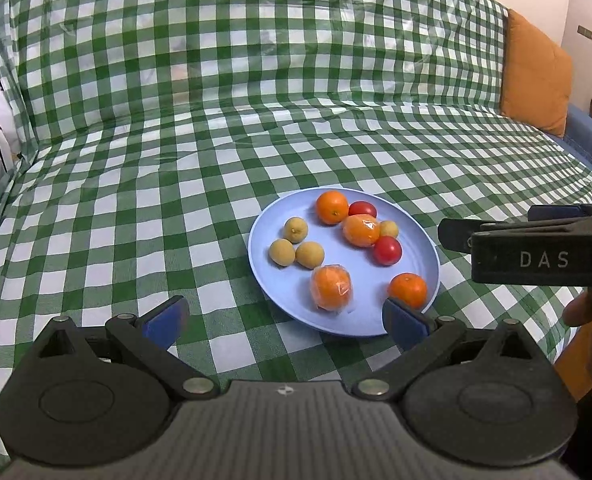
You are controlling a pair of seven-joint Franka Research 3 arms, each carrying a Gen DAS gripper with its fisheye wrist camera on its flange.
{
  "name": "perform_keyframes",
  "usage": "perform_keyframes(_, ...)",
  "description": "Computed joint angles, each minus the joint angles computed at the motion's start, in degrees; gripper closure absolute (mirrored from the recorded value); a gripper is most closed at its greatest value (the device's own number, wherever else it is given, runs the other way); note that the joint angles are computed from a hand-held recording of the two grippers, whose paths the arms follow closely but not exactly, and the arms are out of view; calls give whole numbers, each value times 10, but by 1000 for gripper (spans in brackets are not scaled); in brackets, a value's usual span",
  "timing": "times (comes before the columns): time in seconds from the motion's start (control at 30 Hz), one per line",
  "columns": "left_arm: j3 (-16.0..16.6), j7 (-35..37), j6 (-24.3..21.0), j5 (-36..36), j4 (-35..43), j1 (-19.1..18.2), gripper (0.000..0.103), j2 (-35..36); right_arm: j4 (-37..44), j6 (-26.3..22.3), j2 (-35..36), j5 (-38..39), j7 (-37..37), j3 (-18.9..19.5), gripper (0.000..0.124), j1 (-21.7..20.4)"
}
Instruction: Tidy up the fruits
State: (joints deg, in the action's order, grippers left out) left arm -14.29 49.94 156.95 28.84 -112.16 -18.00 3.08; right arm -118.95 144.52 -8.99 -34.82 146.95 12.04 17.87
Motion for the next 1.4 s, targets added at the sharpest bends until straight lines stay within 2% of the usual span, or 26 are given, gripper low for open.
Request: perform_keyframes(1.4, 0, 0, 7, 9, 1, -3, 0, 1, -1, 9, -1, 11, -19, -1, 22, -1)
